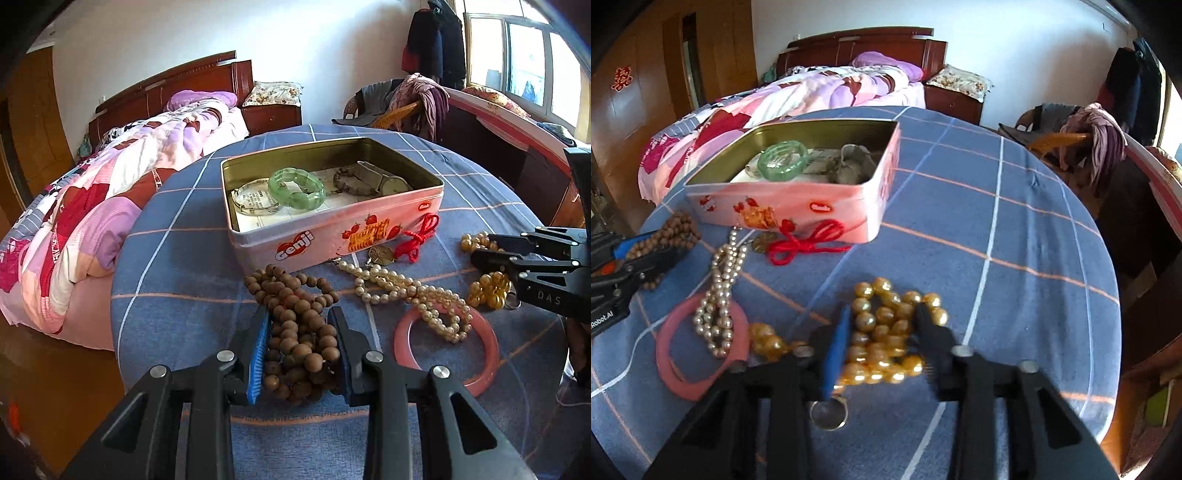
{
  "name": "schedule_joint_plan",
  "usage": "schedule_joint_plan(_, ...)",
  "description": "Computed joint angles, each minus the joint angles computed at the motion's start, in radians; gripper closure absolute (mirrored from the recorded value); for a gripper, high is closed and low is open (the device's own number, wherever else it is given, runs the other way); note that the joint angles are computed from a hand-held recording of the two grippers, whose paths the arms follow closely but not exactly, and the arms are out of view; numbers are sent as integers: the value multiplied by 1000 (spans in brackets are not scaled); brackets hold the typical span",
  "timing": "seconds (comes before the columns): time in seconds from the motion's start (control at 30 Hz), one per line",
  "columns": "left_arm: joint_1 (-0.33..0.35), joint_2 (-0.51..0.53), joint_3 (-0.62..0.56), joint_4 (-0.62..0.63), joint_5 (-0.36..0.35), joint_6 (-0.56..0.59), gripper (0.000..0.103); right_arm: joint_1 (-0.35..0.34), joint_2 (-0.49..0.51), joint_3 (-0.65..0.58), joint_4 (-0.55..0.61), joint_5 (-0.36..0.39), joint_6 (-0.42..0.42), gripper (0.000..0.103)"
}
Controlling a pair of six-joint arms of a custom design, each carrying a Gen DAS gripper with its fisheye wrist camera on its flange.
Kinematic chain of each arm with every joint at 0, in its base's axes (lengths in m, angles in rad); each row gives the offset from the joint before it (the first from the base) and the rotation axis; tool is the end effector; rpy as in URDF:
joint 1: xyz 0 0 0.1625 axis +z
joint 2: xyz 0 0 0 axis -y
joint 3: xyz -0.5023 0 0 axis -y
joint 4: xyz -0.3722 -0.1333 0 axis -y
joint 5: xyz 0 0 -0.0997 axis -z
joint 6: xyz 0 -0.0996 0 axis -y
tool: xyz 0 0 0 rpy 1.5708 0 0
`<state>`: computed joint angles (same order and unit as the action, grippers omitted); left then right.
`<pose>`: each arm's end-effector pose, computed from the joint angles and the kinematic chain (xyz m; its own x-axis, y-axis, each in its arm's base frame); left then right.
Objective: Organize jewelry
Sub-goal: 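Grasp the gold bead bracelet with the right tool while the left tool holds the brown beads, then carry both bracelets over the tin and open both tools to drop them in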
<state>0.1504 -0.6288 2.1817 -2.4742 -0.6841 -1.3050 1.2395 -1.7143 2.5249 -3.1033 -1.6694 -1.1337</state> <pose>-0.4176 -0.2762 -0.0246 -0.6629 0.0674 -0.7457 0.5626 0.7020 -0.4367 0.0111 -0.3475 0.3814 -0.6106 -0.4799 0.6300 -0.7300 0.6494 -0.2128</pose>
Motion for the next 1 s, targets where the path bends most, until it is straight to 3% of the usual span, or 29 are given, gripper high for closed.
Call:
schedule_joint_plan(0.17, -2, -5, 4, -4, 9, -2, 71, -32, -43, -8, 92, 67, -23, 82)
schedule_joint_plan(0.2, -3, -6, 4, -5, 11, -2, 71, -36, -48, -6, 90, 79, -28, 90)
schedule_joint_plan(1.0, -45, -62, 6, 46, 87, -44, 71, 0, -161, -29, 205, 233, -21, 90)
